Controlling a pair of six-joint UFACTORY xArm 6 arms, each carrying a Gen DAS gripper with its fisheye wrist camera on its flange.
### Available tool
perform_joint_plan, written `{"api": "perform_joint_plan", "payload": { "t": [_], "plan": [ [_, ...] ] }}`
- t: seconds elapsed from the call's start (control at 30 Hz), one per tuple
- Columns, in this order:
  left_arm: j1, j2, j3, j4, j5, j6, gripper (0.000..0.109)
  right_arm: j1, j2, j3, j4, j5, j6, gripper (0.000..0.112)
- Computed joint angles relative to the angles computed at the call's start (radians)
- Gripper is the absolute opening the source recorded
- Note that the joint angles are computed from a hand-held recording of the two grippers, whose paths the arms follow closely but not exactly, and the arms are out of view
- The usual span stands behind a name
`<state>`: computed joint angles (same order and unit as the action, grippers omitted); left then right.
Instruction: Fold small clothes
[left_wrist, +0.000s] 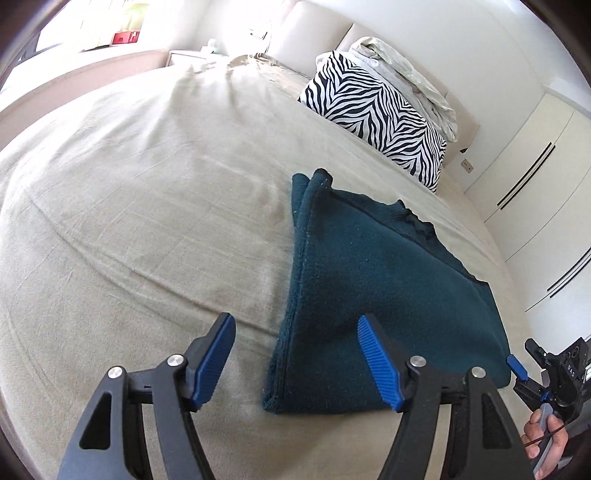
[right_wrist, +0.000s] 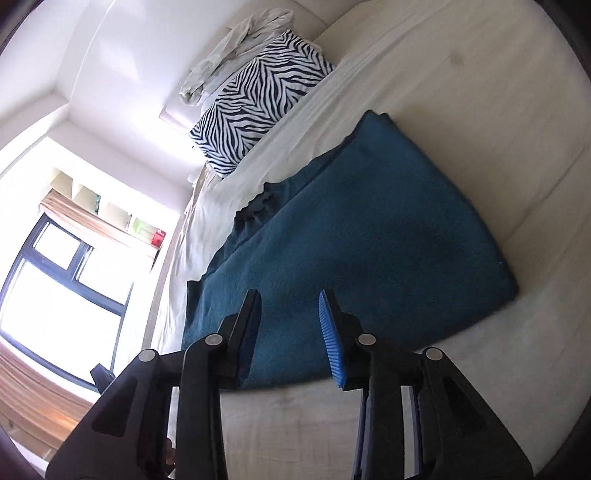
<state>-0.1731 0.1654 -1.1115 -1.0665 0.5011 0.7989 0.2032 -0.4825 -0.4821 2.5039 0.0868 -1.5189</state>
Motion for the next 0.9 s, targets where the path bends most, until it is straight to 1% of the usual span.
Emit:
{"api": "perform_joint_plan", "payload": {
  "t": [0.03,0.07,0.1,0.13,0.2,0.27,0.33,0.47,0.53,0.6,0.63,0.7,0.77,0.8,0.83,0.9],
  "plan": [
    [0.017,0.032,-0.035,0.020,0.057,-0.026,0.074,0.018,0.040,-0.040,0.057,-0.004,-0.061,0.063],
    [0.040,0.069,-0.073,0.020,0.132,-0.049,0.074,0.038,0.086,-0.082,0.087,-0.004,-0.102,0.063],
    [0.061,0.100,-0.105,-0.004,0.198,-0.059,0.074,0.054,0.120,-0.113,0.079,0.001,-0.106,0.063],
    [0.075,0.125,-0.130,-0.026,0.238,-0.065,0.074,0.071,0.170,-0.158,0.105,0.005,-0.143,0.063],
    [0.086,0.156,-0.174,-0.019,0.280,-0.092,0.075,0.094,0.226,-0.214,0.091,0.007,-0.148,0.063],
    [0.091,0.189,-0.228,0.009,0.338,-0.129,0.078,0.108,0.278,-0.260,0.022,0.030,-0.089,0.063],
    [0.092,0.217,-0.273,0.039,0.383,-0.172,0.079,0.109,0.308,-0.282,-0.061,0.065,0.002,0.063],
    [0.118,0.261,-0.330,-0.009,0.524,-0.187,0.078,0.100,0.382,-0.330,-0.249,0.116,0.210,0.063],
    [0.114,0.265,-0.330,0.004,0.530,-0.182,0.077,0.106,0.410,-0.358,-0.257,0.102,0.206,0.063],
    [0.118,0.266,-0.327,-0.003,0.534,-0.180,0.074,0.118,0.441,-0.377,-0.348,0.094,0.277,0.063],
    [0.121,0.273,-0.335,-0.001,0.542,-0.190,0.072,0.121,0.451,-0.377,-0.404,0.105,0.327,0.063],
    [0.127,0.289,-0.358,0.012,0.560,-0.216,0.061,0.122,0.482,-0.395,-0.484,0.132,0.391,0.063],
    [0.133,0.320,-0.395,0.017,0.600,-0.236,0.029,0.129,0.518,-0.427,-0.554,0.137,0.450,0.063],
    [0.134,0.330,-0.404,0.026,0.607,-0.246,0.021,0.130,0.536,-0.443,-0.584,0.145,0.475,0.063],
    [0.132,0.334,-0.404,0.031,0.605,-0.249,0.016,0.130,0.559,-0.467,-0.617,0.157,0.503,0.063],
    [0.137,0.333,-0.396,0.007,0.609,-0.231,0.016,0.132,0.601,-0.511,-0.703,0.167,0.576,0.063]
  ]
}}
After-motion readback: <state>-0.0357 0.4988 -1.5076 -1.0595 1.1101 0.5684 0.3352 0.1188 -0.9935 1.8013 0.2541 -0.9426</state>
